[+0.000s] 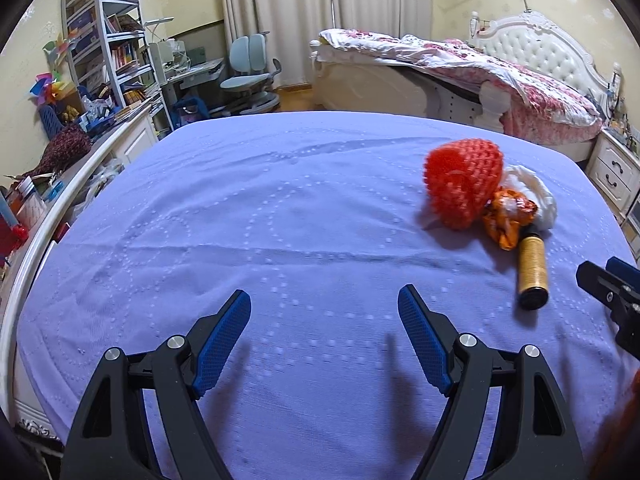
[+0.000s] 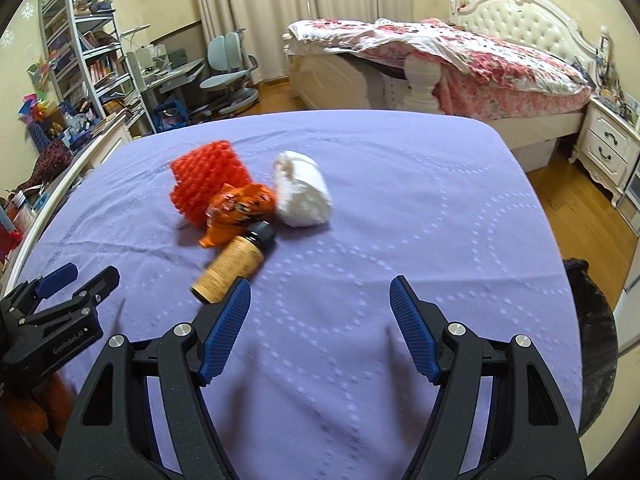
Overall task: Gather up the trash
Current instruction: 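Grasp the gold bottle with the right gripper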
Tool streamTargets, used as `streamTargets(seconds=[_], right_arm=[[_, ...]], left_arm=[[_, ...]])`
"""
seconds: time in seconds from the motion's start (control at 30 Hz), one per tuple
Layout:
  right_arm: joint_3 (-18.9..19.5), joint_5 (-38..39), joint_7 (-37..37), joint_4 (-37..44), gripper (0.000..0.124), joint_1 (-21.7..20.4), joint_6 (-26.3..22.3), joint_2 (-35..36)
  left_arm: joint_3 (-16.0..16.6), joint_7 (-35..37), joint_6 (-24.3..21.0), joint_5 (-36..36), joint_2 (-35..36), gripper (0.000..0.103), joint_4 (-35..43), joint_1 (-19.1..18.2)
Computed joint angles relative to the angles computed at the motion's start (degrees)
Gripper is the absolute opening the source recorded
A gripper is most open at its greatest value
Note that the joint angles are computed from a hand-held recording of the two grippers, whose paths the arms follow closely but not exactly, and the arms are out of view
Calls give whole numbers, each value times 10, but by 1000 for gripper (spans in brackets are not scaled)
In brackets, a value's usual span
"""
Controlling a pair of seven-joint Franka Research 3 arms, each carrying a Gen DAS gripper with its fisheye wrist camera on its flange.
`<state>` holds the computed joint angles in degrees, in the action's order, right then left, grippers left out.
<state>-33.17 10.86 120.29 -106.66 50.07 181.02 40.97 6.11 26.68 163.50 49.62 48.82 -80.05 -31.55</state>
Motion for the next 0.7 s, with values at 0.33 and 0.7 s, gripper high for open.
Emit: streamTargets(seconds=[0.33, 0.7], right_arm=[[26, -50, 26, 117, 70, -32, -75, 54], [86, -120, 61, 130, 29, -90, -106, 42]], left_arm=[[3, -1, 14, -5, -5, 76, -12, 12], [-10, 29, 20, -27, 3, 76, -2, 21]])
